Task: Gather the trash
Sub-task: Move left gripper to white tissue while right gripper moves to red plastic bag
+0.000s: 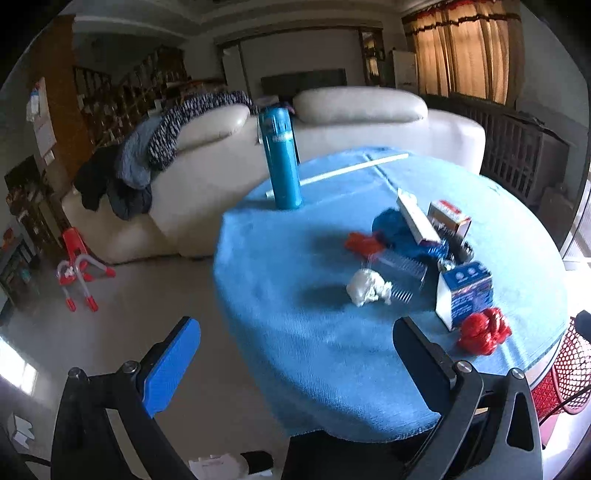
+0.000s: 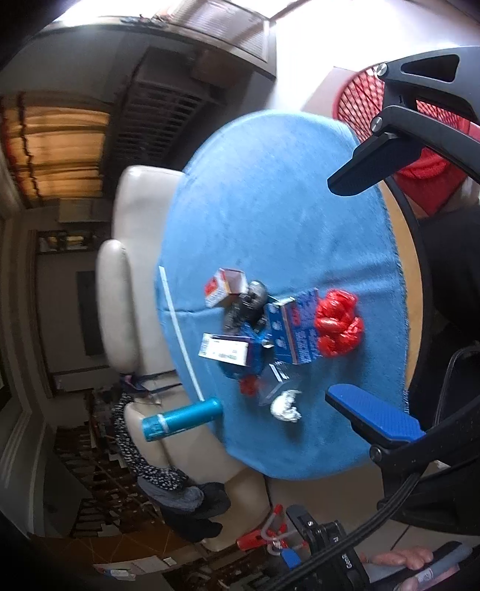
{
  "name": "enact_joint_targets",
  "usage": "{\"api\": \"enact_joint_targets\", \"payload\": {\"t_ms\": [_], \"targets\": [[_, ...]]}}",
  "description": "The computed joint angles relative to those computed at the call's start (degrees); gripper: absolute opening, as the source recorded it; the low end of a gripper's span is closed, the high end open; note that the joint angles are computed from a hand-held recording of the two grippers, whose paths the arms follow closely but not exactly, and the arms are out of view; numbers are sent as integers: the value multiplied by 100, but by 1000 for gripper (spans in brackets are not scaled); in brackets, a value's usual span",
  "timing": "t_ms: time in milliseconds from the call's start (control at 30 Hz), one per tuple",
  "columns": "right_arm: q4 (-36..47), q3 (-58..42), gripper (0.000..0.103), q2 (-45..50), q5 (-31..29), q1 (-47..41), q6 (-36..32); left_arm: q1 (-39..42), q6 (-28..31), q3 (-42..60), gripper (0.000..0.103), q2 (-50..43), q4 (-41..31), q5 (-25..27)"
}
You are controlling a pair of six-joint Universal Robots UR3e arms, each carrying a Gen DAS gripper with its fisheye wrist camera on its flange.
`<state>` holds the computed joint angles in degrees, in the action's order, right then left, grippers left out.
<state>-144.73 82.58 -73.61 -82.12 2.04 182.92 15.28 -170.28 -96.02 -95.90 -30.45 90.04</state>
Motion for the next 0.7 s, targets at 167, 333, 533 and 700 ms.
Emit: {"api": "enact_joint_targets", "payload": {"t_ms": [167,333,533,700], "targets": [[-32,-580,103,959,844,-183,69,223,93,384,103,-565,-358,-370],[1073,-1916,96,1989,976,-100,-7,374,47,1419,103,-1439,-1027,-767],[2403,-3563,85,3081,1062,-58,-14,303,-166,3108,103,-2645,-1781,-1193],[2760,-4341,77,3626,1225,-11,34,101,-47,4764,98,-3765,-2593,-1478]]}}
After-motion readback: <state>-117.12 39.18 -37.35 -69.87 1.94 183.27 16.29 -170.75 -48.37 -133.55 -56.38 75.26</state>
